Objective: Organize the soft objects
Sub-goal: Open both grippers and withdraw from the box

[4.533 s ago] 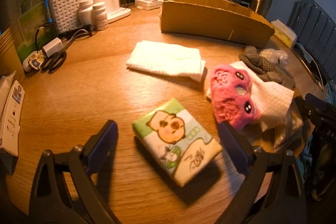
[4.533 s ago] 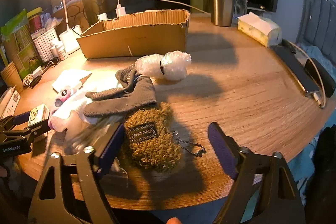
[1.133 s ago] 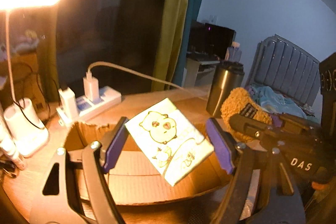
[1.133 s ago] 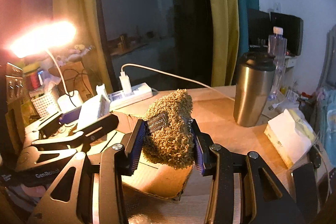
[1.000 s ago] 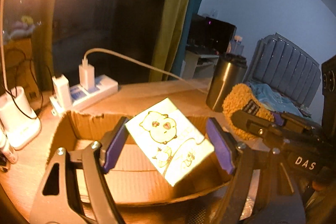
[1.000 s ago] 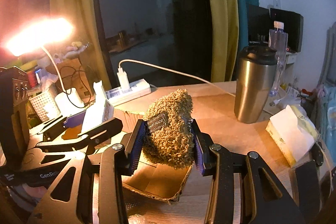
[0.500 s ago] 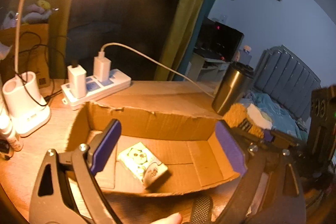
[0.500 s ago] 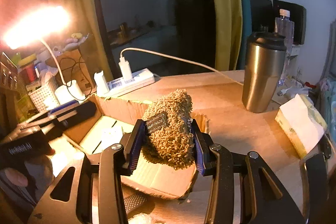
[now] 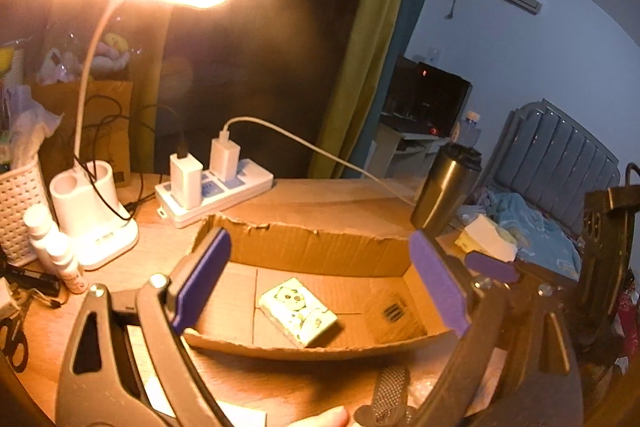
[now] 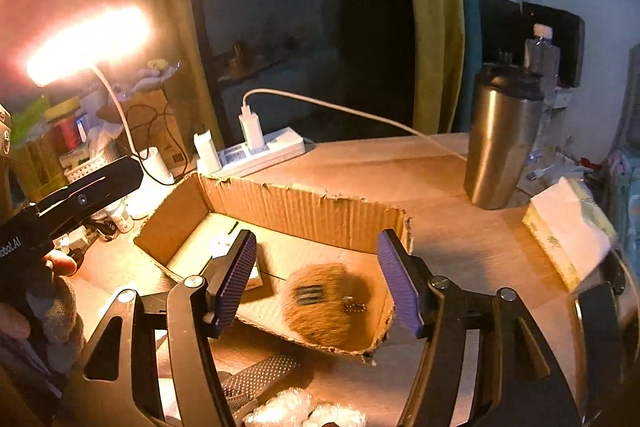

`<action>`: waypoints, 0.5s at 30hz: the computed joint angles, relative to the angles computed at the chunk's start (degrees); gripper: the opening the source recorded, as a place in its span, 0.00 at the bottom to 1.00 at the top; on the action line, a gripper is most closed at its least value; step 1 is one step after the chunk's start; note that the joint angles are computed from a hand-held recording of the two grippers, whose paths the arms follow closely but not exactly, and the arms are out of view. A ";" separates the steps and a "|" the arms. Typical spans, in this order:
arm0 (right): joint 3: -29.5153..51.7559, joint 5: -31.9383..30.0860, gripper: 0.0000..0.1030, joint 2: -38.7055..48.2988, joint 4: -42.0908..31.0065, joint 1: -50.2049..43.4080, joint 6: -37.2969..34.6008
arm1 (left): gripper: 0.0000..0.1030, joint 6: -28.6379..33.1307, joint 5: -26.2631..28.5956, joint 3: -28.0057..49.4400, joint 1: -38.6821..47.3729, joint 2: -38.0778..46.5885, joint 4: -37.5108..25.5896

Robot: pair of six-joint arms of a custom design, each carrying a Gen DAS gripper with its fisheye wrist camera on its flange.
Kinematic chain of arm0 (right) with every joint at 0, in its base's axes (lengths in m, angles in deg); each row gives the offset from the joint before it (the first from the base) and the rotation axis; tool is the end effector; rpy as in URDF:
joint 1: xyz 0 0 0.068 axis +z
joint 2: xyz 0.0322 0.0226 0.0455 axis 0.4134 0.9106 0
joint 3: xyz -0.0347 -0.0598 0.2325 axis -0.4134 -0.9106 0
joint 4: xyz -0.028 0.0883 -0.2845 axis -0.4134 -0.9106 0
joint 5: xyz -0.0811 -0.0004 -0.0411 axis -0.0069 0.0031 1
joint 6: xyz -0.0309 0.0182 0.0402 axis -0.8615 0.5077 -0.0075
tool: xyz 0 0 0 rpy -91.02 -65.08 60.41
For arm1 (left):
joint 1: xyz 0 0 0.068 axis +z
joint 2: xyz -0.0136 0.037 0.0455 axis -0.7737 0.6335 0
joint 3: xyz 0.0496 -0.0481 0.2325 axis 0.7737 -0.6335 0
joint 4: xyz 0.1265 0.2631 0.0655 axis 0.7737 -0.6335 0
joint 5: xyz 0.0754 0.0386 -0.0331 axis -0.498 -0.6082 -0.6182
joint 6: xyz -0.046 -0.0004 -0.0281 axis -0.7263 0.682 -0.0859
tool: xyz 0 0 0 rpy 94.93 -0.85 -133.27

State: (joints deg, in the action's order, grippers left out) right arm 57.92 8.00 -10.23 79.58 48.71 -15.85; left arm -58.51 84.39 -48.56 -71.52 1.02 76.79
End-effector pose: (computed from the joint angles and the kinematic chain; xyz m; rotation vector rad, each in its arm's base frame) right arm 0.2794 0.1249 0.1199 -0.2633 2.1255 0.3083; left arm 0.3287 -0.1255 0.1270 0.0346 2.0299 -0.4582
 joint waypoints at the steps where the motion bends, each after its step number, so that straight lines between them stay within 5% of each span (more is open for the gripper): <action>1: -0.97 0.58 0.64 -1.71 -0.32 0.33 0.03 | 0.89 0.16 -0.08 -0.77 -0.04 -1.07 0.00; 15: -10.21 9.21 0.64 -23.71 -7.76 6.98 0.71 | 0.89 1.83 -3.29 -11.85 -3.06 -18.77 -2.80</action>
State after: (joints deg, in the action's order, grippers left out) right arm 47.70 17.22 -33.95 71.83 55.69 -15.15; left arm -56.67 81.10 -60.41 -74.58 -17.75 74.00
